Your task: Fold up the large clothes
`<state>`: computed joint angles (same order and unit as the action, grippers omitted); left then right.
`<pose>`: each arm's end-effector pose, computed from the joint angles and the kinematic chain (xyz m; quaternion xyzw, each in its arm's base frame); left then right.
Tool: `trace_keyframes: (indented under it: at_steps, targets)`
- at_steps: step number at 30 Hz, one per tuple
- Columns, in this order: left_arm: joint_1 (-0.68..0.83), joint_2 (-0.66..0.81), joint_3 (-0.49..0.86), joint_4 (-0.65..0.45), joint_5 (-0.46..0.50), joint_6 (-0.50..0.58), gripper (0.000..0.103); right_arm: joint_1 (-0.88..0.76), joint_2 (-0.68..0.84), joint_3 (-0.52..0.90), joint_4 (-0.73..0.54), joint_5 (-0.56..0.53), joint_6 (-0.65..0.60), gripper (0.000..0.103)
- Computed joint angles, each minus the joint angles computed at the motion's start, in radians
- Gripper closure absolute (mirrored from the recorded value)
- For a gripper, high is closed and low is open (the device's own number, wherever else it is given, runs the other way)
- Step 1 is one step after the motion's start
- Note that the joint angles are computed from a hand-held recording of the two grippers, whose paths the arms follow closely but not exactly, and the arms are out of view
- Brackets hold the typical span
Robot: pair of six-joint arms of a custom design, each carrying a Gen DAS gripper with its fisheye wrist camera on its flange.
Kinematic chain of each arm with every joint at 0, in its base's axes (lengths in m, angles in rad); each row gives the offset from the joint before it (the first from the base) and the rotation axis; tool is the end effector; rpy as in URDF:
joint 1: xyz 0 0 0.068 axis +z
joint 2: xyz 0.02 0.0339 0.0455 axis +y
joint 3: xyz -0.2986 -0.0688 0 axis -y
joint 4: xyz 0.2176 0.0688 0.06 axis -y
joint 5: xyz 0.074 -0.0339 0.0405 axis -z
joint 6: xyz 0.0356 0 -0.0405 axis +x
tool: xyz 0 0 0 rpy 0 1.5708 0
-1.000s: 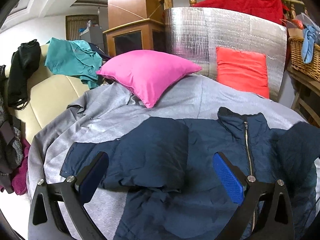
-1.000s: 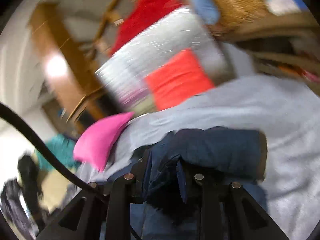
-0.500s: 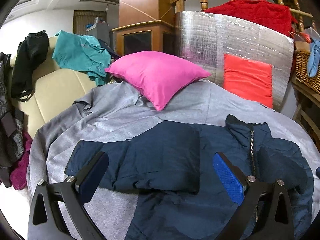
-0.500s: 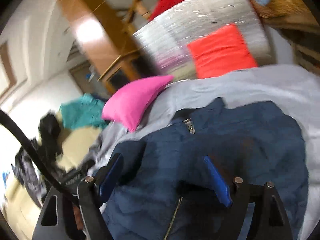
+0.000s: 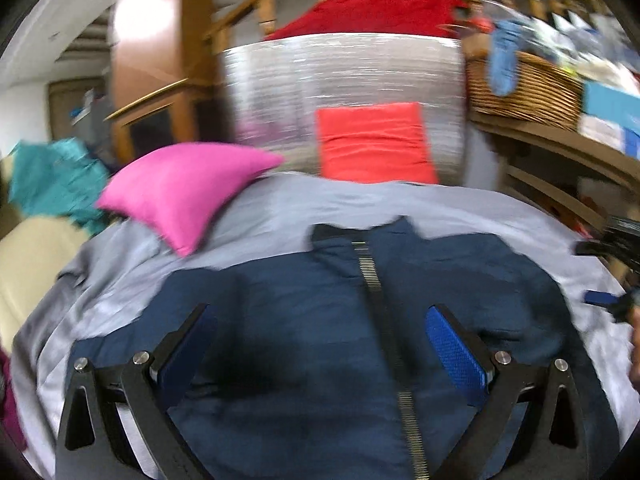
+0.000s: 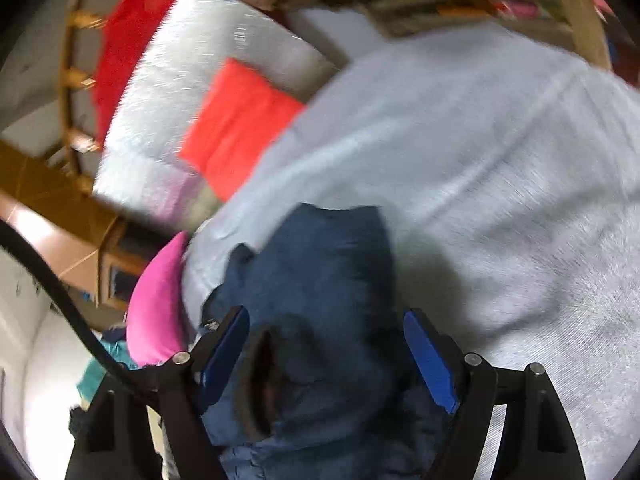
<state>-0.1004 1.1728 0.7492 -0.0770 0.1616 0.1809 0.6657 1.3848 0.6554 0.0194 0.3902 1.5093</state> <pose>0.2213 -0.0281 0.3016 0.1609 0.8432 -0.0489 0.5106 0.2035 0.1426 0.2370 0.4388 0.7803 0.2806 0.3462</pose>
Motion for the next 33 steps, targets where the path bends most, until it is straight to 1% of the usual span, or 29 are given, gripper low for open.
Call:
trace_keyframes:
  at_steps: [1, 2, 3, 4, 5, 7, 9, 10, 11, 12, 13, 14, 15, 16, 17, 18, 19, 20, 21, 22, 25, 28, 30, 33]
  targets:
    - [-0.058, -0.003, -0.008, 0.001, -0.023, 0.005, 0.0, -0.023, 0.0, -0.018, 0.018, -0.026, 0.001, 0.023]
    - [-0.084, -0.002, -0.008, -0.001, -0.035, 0.01, 0.0, -0.066, 0.021, -0.027, 0.04, -0.076, -0.009, 0.023]
    - [-0.136, -0.001, -0.011, -0.003, -0.071, 0.013, 0.0, -0.092, 0.036, -0.019, 0.033, -0.105, -0.02, 0.024]
    - [-0.169, 0.002, -0.01, -0.002, -0.099, 0.01, 0.0, -0.122, 0.062, -0.014, 0.038, -0.138, -0.035, 0.029]
    - [-0.199, 0.007, -0.008, 0.001, -0.121, 0.001, 0.0, -0.129, 0.085, -0.019, 0.063, -0.156, -0.036, 0.036]
    - [-0.247, 0.029, 0.004, 0.008, -0.157, -0.014, 0.0, -0.181, 0.143, -0.04, 0.164, -0.267, -0.06, 0.042]
    - [-0.287, 0.054, 0.007, 0.031, -0.212, -0.017, 0.0, -0.204, 0.201, -0.029, 0.205, -0.337, -0.071, 0.05]
    - [-0.312, 0.076, 0.001, 0.06, -0.246, -0.015, 0.0, -0.211, 0.227, -0.02, 0.213, -0.359, -0.077, 0.06]
    - [-0.318, 0.093, -0.004, 0.075, -0.256, -0.012, 0.0, -0.2, 0.245, -0.004, 0.204, -0.356, -0.081, 0.066]
    - [-0.317, 0.105, -0.01, 0.082, -0.265, -0.008, 0.0, -0.191, 0.25, 0.016, 0.18, -0.343, -0.092, 0.069]
    - [-0.325, 0.143, 0.005, 0.069, -0.301, -0.01, 0.0, -0.183, 0.246, 0.029, 0.157, -0.33, -0.102, 0.074]
    - [-0.32, 0.168, 0.02, 0.052, -0.301, -0.011, 0.003, -0.172, 0.242, 0.047, 0.133, -0.309, -0.114, 0.076]
    - [-0.311, 0.179, 0.031, 0.036, -0.285, -0.012, 0.018, -0.161, 0.235, 0.054, 0.125, -0.285, -0.117, 0.077]
    - [-0.285, 0.203, 0.057, 0.002, -0.235, -0.012, 0.041, -0.148, 0.227, 0.055, 0.121, -0.268, -0.116, 0.077]
    - [-0.267, 0.218, 0.076, -0.024, -0.198, -0.015, 0.053, -0.147, 0.227, 0.057, 0.122, -0.261, -0.121, 0.077]
    - [-0.253, 0.23, 0.088, -0.037, -0.173, -0.018, 0.07, -0.146, 0.231, 0.06, 0.117, -0.26, -0.126, 0.077]
    - [-0.22, 0.241, 0.101, -0.053, -0.136, -0.029, 0.074, -0.15, 0.245, 0.066, 0.11, -0.269, -0.123, 0.078]
    - [-0.206, 0.25, 0.109, -0.056, -0.125, -0.044, 0.074, -0.156, 0.255, 0.06, 0.115, -0.281, -0.111, 0.078]
    - [-0.197, 0.256, 0.116, -0.063, -0.118, -0.056, 0.078, -0.167, 0.273, 0.05, 0.143, -0.299, -0.1, 0.078]
    - [-0.157, 0.257, 0.135, -0.092, -0.075, -0.063, 0.081, -0.172, 0.274, 0.043, 0.155, -0.308, -0.09, 0.078]
    - [-0.066, 0.252, 0.167, -0.135, 0.032, -0.066, 0.082, -0.165, 0.282, 0.066, 0.131, -0.295, -0.091, 0.078]
    - [0.022, 0.227, 0.183, -0.153, 0.075, -0.06, 0.082, -0.149, 0.286, 0.091, 0.086, -0.27, -0.096, 0.078]
    - [0.101, 0.216, 0.193, -0.156, 0.112, -0.053, 0.082, -0.146, 0.282, 0.086, 0.086, -0.266, -0.091, 0.078]
    - [0.186, 0.225, 0.207, -0.154, 0.141, -0.056, 0.082, -0.138, 0.276, 0.074, 0.092, -0.253, -0.074, 0.078]
